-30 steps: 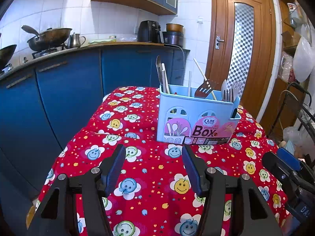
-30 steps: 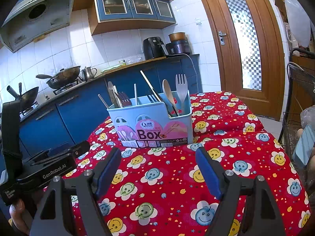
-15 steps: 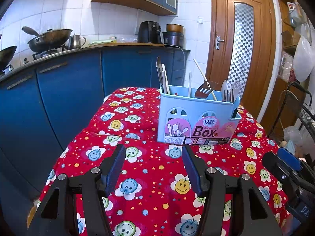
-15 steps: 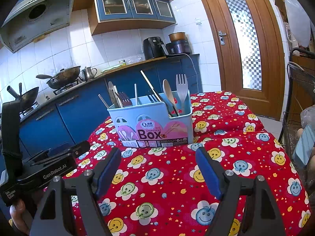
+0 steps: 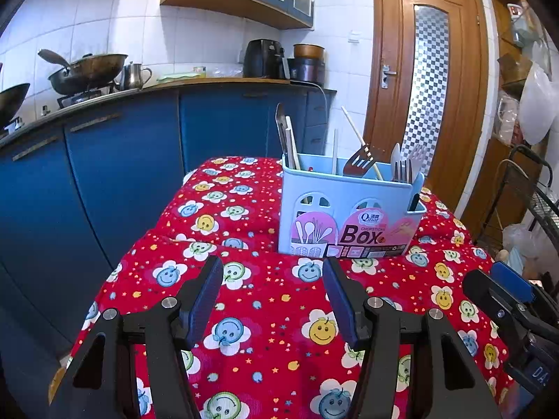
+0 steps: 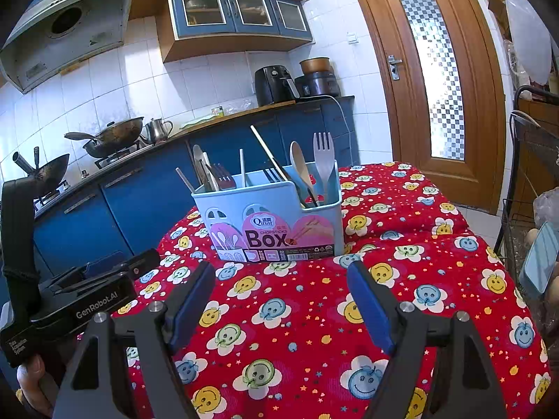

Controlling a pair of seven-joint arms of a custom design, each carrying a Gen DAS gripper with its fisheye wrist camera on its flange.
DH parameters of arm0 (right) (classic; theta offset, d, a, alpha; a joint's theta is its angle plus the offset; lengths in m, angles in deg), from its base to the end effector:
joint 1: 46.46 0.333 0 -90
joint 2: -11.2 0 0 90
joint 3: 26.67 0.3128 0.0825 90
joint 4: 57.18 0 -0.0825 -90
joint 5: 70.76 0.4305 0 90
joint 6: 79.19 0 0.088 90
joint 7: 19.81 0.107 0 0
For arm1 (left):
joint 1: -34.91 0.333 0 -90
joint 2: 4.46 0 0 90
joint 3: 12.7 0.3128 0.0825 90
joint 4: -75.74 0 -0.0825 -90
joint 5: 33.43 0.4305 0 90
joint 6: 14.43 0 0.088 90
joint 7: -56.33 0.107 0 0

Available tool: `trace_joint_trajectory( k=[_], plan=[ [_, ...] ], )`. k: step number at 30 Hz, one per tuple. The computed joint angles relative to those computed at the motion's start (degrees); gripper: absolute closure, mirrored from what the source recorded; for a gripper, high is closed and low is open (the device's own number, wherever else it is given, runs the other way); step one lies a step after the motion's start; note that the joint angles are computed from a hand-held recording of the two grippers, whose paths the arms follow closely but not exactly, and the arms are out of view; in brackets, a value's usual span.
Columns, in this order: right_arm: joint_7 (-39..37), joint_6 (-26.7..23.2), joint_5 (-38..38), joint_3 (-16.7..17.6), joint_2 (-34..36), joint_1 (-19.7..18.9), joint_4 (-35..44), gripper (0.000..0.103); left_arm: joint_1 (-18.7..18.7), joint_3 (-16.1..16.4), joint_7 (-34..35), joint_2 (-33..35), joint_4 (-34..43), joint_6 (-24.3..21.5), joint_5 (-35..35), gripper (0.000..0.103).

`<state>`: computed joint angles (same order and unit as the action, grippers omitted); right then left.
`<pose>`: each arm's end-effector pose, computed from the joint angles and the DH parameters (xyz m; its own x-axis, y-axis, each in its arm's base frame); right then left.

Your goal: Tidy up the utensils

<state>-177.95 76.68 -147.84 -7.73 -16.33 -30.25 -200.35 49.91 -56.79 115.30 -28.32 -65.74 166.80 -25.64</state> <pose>0.3708 0.3096 0.4685 -0.0652 -0.9765 -0.2056 -0.4255 0.2136 -0.8794 0.4429 -0.2870 0.4903 -0.2475 -0.9669 0.0616 -0.5162 0.0778 -0.8530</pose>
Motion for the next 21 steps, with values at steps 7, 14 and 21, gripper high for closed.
trace_joint_trajectory(
  k=[7,14,21],
  plan=[
    [-0.06,-0.15,0.09,-0.04,0.01,0.13,0.06,0.023,0.19,-0.23,-0.2,0.0,0.02,0.01,0.16,0.042],
    [0.06,-0.27,-0.11,0.03,0.21,0.14,0.33,0.023,0.2,-0.3,-0.32,-0.23,-0.15,0.25,0.08,0.042],
    [-0.34,-0.55,0.03,-0.07,0.67,0.28,0.99,0.023,-0.69,0.56,0.23,-0.63,-0.58,0.29,-0.61,0.042]
  ],
)
